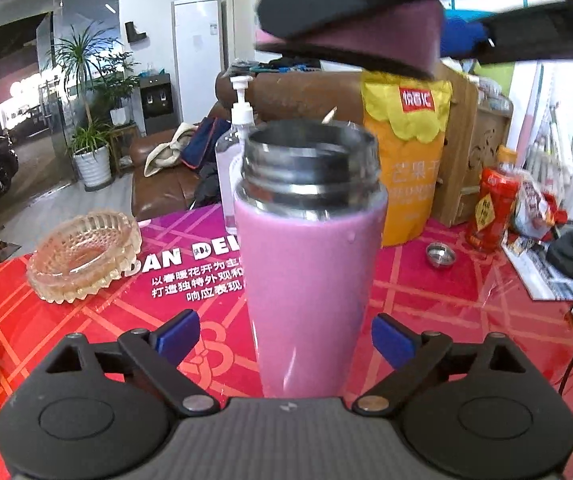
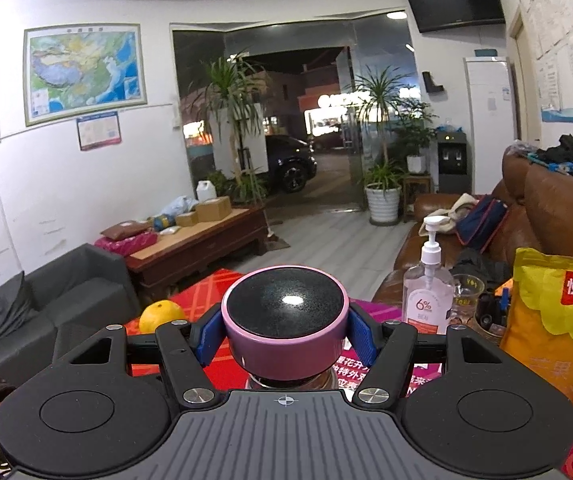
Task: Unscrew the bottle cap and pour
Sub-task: 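Lift the loosened pink cap off the thermos with the right gripper, then lower the open thermos onto the table with the left gripper while the right gripper carries the cap away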
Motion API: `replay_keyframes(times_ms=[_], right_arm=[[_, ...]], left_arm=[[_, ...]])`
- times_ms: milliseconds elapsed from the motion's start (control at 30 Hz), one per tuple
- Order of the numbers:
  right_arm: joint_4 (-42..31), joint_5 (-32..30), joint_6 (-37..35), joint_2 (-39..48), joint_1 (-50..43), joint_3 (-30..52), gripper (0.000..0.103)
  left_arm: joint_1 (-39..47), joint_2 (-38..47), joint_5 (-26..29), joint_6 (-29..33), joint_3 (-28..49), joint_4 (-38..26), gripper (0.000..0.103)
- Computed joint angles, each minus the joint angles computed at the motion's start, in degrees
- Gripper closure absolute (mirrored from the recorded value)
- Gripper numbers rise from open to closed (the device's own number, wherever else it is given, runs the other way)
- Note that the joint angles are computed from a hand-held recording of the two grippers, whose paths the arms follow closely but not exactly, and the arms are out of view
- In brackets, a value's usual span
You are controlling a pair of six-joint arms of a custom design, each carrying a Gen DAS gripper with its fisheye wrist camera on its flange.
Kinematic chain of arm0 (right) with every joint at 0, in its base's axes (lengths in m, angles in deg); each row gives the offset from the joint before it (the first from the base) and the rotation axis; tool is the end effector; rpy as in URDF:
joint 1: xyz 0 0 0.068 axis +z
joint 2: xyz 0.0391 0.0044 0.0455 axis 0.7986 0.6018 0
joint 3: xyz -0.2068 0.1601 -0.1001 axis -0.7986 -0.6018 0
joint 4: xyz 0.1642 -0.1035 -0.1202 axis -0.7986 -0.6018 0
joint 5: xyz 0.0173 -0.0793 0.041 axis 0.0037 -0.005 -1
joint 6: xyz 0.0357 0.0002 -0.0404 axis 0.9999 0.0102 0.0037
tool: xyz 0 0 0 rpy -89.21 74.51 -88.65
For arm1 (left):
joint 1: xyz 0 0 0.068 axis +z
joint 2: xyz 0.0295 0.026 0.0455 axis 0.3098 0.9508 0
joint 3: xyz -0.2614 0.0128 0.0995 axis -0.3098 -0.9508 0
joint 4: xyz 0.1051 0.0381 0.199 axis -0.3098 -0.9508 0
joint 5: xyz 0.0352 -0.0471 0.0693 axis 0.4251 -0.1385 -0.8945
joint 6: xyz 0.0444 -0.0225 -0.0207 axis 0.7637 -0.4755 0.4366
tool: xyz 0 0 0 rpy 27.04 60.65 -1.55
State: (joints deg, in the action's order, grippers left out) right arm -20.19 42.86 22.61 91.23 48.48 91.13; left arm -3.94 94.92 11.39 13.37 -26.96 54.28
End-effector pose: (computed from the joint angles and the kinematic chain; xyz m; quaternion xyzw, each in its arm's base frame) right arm 0.2089 -0.0098 0.2103 0.0313 0.8164 0.0909 0.5694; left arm 0.3132 -0.1420 0.1067 0.4098 0.7952 -0.1894 0.4047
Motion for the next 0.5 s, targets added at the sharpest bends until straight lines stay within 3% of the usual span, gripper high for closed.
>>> replay_keyframes(times_ms=[200, 500], right_arm=[[-0.36, 5.67, 2.21, -2.41, 3.42, -1.36, 0.039], [-2.56, 23.01, 8.5, -7.97, 14.25, -5.28, 0.039]], left_arm=[[0.98, -4.28, 1.74, -0.02, -2.01, -3.13, 0.007], [4.8, -8.36, 3.89, -3.12, -2.22, -10.0, 0.007]])
